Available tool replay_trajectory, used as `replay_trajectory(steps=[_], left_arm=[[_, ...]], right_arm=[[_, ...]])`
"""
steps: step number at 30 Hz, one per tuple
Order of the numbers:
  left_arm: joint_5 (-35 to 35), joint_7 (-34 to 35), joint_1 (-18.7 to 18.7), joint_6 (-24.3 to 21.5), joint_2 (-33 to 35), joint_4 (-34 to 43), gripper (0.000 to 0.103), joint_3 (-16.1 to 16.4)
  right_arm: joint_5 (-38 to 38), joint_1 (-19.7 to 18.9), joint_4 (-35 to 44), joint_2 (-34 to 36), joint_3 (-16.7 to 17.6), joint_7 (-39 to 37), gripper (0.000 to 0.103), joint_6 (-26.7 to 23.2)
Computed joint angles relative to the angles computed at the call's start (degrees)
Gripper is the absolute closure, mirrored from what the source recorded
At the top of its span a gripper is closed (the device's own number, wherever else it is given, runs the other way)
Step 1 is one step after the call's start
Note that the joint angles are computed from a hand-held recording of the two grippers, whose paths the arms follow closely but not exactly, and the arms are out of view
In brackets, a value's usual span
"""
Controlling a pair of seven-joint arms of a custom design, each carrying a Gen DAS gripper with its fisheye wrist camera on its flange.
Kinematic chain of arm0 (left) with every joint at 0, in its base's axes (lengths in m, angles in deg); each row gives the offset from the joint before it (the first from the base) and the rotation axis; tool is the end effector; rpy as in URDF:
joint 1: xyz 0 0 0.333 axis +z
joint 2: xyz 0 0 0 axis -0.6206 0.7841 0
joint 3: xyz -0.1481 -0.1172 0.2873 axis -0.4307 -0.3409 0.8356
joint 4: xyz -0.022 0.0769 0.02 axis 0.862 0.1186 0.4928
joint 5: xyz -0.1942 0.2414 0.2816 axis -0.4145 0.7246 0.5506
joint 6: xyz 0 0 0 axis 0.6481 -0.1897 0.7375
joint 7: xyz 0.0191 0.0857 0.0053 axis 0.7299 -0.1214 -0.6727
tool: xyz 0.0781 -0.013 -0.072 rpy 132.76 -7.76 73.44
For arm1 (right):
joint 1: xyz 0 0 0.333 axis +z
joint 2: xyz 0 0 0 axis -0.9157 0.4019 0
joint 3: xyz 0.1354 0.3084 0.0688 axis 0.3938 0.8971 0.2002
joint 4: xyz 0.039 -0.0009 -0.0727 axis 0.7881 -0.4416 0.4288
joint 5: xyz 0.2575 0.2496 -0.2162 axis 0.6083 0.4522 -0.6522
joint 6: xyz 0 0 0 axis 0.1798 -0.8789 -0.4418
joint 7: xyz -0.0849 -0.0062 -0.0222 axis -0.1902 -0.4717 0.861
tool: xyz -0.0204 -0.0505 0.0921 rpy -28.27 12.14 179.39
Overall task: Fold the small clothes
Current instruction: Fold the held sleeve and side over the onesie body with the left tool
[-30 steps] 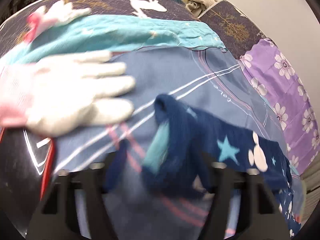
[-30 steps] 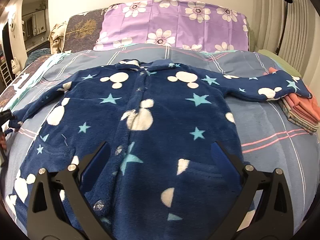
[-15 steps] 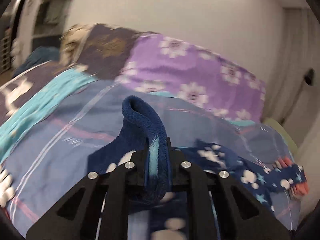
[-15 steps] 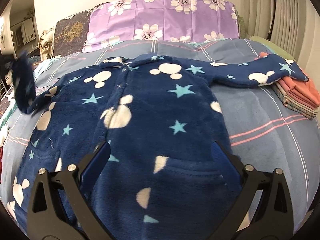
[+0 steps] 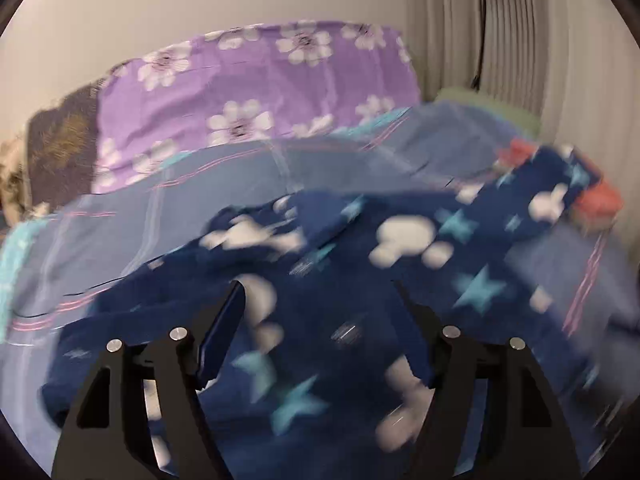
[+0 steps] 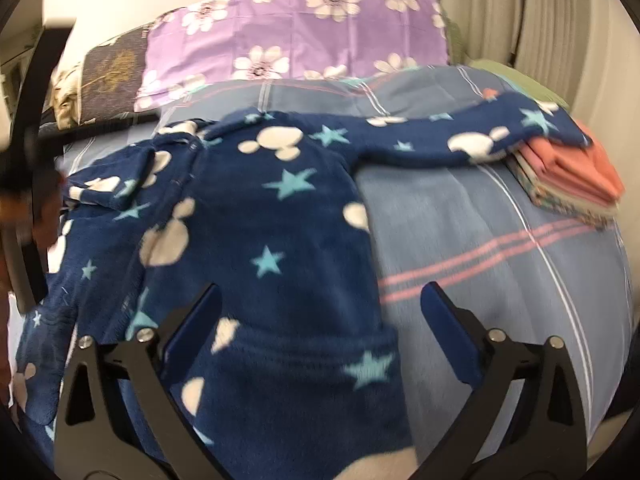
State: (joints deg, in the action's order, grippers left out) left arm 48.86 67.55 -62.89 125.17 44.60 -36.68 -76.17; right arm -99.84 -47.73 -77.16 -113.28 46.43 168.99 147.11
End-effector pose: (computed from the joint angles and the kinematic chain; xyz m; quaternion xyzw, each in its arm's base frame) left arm 0.5457 -0.4236 0.5560 -0.3900 0.8096 -0.3689 0.2373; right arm 0.3234 0.2641 0.5828 -0.5030 0.7863 -0.3065 0.1865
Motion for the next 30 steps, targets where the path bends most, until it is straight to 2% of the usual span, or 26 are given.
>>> replay_trajectory(steps=[1,2,3,4,5,7,8,9,11,13,16,20,22,24,25,26,27,28,29,30], left_arm=[[3.4,-2.8,-0.5,0.9,-2.1,-2.9,0.026,2.0],[4.0,-2.9,0.8,2.0,-4.6,-5.9,0.024,2.5],[8.6,-7.0,1.9,3.0,-6.8,-8.5,0.022,3.0],[17.2,-14.6,1.9,3.4,-9.6,-11.4,0.019,5.6],[25.3,-22.0,2.9,2.7,-11.9,-13.4,0.017,6.1],[33.7,-30.1,6.8,1.1,-15.2,-16.1,0.013,5.0],[33.2,-30.6,7.4,0.7,-16.5,-17.6,0.01,5.9],[29.8,-28.6,8.2,0.6,-17.0,-18.6,0.01,6.1],[23.4,-25.2,9.3,-0.2,-17.0,-19.3,0.009,6.2],[18.8,-22.3,10.5,0.0,-15.7,-18.8,0.009,6.0],[14.2,-19.7,12.2,-0.7,-12.8,-16.8,0.009,4.3],[19.9,-24.2,13.2,-5.3,-9.3,-13.2,0.009,2.2],[19.0,-23.4,13.2,-5.3,-8.8,-13.1,0.007,2.1],[18.7,-23.8,13.2,-5.5,-8.6,-13.1,0.005,2.3],[17.8,-23.6,13.3,-5.6,-8.5,-13.1,0.005,2.3],[17.3,-23.4,13.4,-5.7,-8.5,-13.1,0.005,2.4],[16.9,-23.3,13.4,-5.6,-8.5,-13.2,0.005,2.4],[16.7,-23.4,13.4,-5.6,-8.5,-13.3,0.005,2.5],[16.5,-23.4,13.4,-5.6,-8.4,-13.3,0.005,2.5],[16.4,-23.5,13.4,-5.6,-8.5,-13.4,0.005,2.6]], right_arm=[[0.3,0.4,0.2,0.4,-1.2,-1.5,0.028,1.9],[1.3,1.0,0.4,1.0,-3.1,-3.4,0.043,5.3],[2.5,1.3,0.5,1.7,-4.5,-5.0,0.06,8.4],[4.3,1.7,0.7,2.6,-5.9,-6.8,0.066,11.8],[7.4,2.7,1.0,4.4,-8.5,-9.8,0.068,17.3],[12.6,4.0,1.7,7.6,-11.4,-14.6,0.068,24.6],[17.0,5.8,3.0,10.9,-14.1,-18.9,0.066,29.1],[20.3,6.8,4.1,13.1,-15.4,-21.8,0.053,31.0],[31.3,10.8,7.8,19.3,-20.0,-30.7,0.039,34.6],[38.6,12.0,12.7,25.0,-21.6,-36.5,0.039,33.8],[44.5,10.4,21.7,33.7,-21.2,-41.1,0.039,28.6],[45.8,7.3,27.2,40.1,-18.8,-39.5,0.036,27.3],[45.1,6.2,28.0,41.6,-17.6,-38.0,0.029,29.5],[41.5,5.5,29.6,42.9,-16.6,-35.8,0.03,30.3],[40.0,5.2,31.2,43.9,-16.0,-36.0,0.034,29.9],[38.7,4.9,32.6,44.7,-15.6,-36.1,0.054,28.3],[36.4,5.0,34.5,45.7,-15.5,-35.4,0.068,25.9],[33.3,5.5,36.5,46.6,-15.7,-34.0,0.074,23.2],[31.1,5.8,37.5,46.9,-15.8,-33.5,0.086,21.9],[30.3,5.7,37.5,46.4,-15.7,-33.3,0.092,22.1]])
